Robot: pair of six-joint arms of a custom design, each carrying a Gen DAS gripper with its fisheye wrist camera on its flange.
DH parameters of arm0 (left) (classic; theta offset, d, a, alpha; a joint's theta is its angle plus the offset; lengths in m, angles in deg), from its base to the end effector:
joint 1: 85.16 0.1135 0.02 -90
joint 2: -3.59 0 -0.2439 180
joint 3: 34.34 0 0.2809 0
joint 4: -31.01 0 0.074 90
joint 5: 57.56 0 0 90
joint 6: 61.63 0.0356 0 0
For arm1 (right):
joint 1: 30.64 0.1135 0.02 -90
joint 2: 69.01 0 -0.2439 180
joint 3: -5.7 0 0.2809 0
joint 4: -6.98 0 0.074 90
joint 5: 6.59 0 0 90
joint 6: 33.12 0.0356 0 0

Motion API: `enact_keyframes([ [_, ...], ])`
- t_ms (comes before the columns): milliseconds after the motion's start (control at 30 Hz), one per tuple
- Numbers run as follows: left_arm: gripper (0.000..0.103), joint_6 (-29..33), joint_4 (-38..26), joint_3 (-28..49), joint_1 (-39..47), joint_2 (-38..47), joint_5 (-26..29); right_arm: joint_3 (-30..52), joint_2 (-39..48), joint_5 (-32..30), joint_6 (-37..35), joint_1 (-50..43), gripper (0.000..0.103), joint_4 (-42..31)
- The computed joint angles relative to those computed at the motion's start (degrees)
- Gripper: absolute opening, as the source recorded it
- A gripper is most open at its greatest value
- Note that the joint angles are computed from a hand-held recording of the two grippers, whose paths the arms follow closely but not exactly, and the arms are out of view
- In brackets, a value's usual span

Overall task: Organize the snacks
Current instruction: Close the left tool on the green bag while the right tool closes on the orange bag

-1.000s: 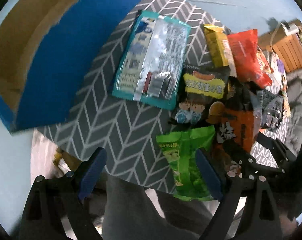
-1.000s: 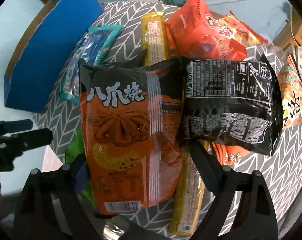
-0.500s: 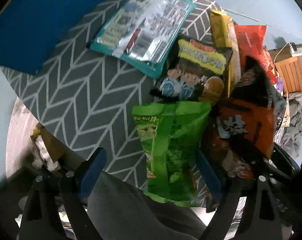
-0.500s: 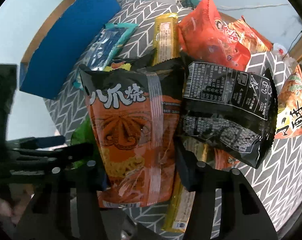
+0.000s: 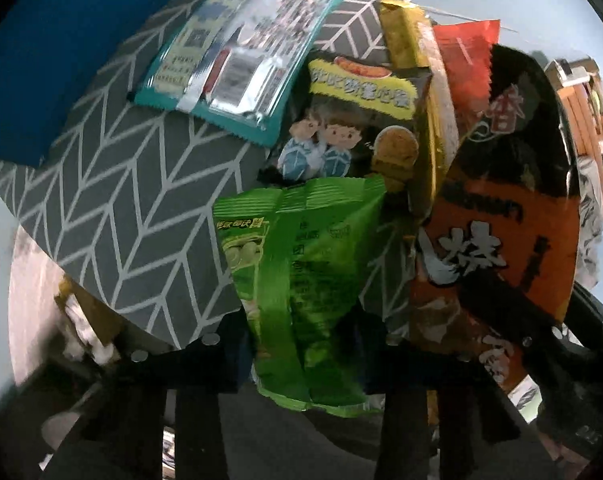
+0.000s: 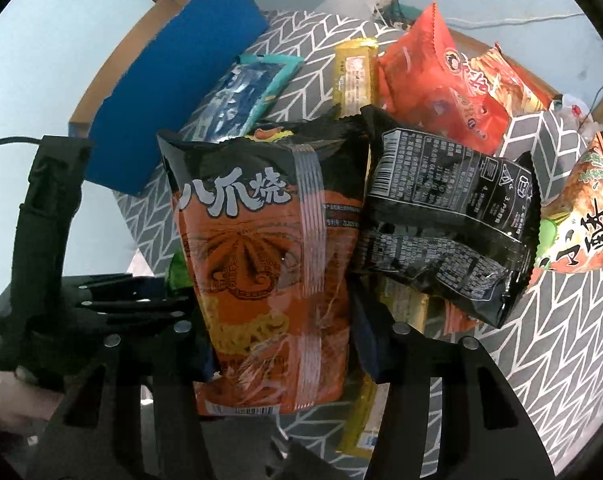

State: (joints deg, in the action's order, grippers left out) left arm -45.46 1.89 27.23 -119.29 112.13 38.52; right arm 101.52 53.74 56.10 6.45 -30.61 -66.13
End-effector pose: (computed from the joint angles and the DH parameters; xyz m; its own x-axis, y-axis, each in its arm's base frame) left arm 0.2591 -0.1802 0.0332 -0.7799 -0.6252 0.0318 -0.6105 0.7483 -0.2595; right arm 0.3840 0.0165 0.0874 -0.6886 -0.6853 -0.2372 -0.7084 0.5656 0.4222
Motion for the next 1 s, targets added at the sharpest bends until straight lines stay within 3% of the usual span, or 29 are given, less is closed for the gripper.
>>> enact_keyframes([
  [267, 0.034, 3.3, -7.1, 2.7, 2.4, -4.7, -0.6, 2.5, 0.1, -4.5, -1.7, -3.0, 0.053, -4.2],
  [433, 0.034, 4.9, -7.9, 0.9, 3.8, -7.8, -1.6, 2.3, -0.2, -1.8, 0.7, -3.0, 0.056, -2.4],
  [600, 0.034, 5.6, -9.9, 1.4, 5.6, -9.4, -1.1, 1.5, -1.6, -0.7, 2.8, -2.5, 0.081, -0.9],
  [867, 0.034, 8.2, -10.2, 0.6, 6.6, -10.7, 0.5, 2.4, -1.3, -2.9, 5.1, -4.6, 0.082, -4.2],
  [1000, 0.034, 10.8, -10.7, 0.5, 8.2, -10.9, 1.8, -1.1, -3.1, -2.7, 7.8, -3.2, 0.082, -0.2],
])
